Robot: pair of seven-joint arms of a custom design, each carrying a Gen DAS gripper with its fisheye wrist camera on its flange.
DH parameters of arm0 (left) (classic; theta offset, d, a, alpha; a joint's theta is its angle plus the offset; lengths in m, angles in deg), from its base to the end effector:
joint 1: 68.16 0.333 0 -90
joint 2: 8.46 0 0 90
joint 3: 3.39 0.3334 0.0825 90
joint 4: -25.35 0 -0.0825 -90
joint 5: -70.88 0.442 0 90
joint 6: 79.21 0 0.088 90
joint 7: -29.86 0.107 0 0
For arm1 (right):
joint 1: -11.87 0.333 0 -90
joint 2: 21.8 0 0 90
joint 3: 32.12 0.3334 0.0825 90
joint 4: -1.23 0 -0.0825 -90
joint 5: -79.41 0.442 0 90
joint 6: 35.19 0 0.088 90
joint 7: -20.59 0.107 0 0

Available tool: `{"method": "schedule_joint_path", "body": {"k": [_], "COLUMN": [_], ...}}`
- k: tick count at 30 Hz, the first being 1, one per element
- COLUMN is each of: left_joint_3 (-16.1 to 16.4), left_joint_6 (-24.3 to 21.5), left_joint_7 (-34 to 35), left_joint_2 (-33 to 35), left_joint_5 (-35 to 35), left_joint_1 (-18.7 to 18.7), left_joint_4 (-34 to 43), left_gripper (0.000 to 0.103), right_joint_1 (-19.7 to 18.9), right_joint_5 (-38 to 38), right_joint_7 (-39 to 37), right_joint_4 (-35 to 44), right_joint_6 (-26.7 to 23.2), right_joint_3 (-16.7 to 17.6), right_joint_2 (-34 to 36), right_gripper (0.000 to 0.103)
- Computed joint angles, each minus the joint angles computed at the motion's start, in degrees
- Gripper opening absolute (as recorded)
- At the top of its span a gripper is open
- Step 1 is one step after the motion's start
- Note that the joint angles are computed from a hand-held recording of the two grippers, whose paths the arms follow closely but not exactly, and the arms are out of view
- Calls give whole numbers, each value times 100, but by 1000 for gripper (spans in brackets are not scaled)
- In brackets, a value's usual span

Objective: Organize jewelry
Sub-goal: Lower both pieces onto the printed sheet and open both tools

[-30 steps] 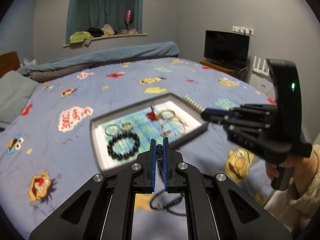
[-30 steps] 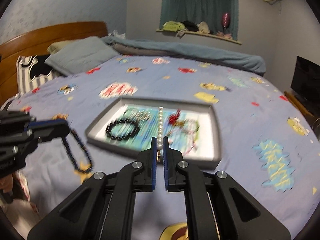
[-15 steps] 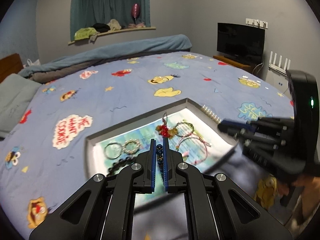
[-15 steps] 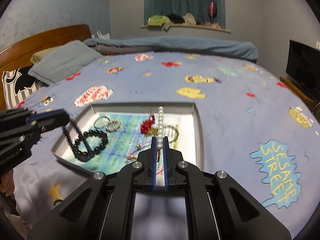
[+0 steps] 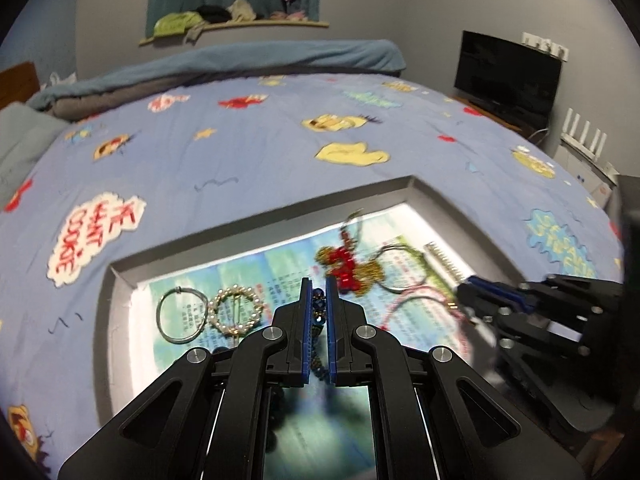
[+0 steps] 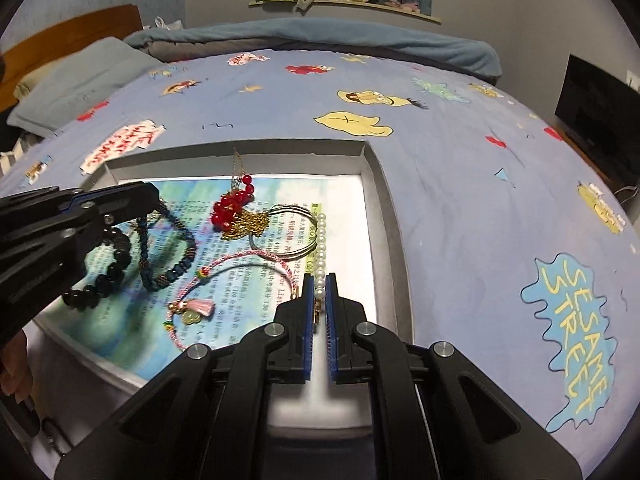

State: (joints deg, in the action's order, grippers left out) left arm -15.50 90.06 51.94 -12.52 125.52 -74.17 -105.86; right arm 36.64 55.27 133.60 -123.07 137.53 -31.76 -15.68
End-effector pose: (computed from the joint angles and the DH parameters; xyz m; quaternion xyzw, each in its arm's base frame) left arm 0.5351 -0.2333 0.4258 -0.6424 0.6530 -0.3069 0.2585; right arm 0.5671 0.2992 0.4071 -0.7842 0.5006 -0.2188 0.2942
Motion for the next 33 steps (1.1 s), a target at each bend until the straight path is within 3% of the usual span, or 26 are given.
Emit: {"method": "schedule_joint_path", "body": {"k": [1,4,28,30,32,33], "left_joint_3": [-1,59,120,117,118,117], "left_joint_6": [-93,-126,-362,-402,-385,-357], "left_joint_7": [36,292,1034,1002,710,576], "left_joint_2": [43,190,290,288,246,217], "left_joint_5": [-31,-317,-1180,-1134,-846,-702], "left_joint_1": [-4,-42,-204,-211,-192,-177], "left_joint_4": [31,93,74,85,78,65], "left_gripper": [7,7,7,12,24,25], "right_joint_1": [126,149,81,55,48,50], "right_joint_5": [-430,-806,-844,-786,-759,-767], "right_joint_7": [365,712,703,663,648,649], "right_joint_4": [48,130,184,164,149,135], "right_joint_6": [-64,-146,-199,-169,-141,-124], "right_joint_3": [-144,-183,-124,-97,-92,-93], "right_joint_2": [15,57,104,93,82,73], "right_gripper": [6,6,6,6,6,7]}}
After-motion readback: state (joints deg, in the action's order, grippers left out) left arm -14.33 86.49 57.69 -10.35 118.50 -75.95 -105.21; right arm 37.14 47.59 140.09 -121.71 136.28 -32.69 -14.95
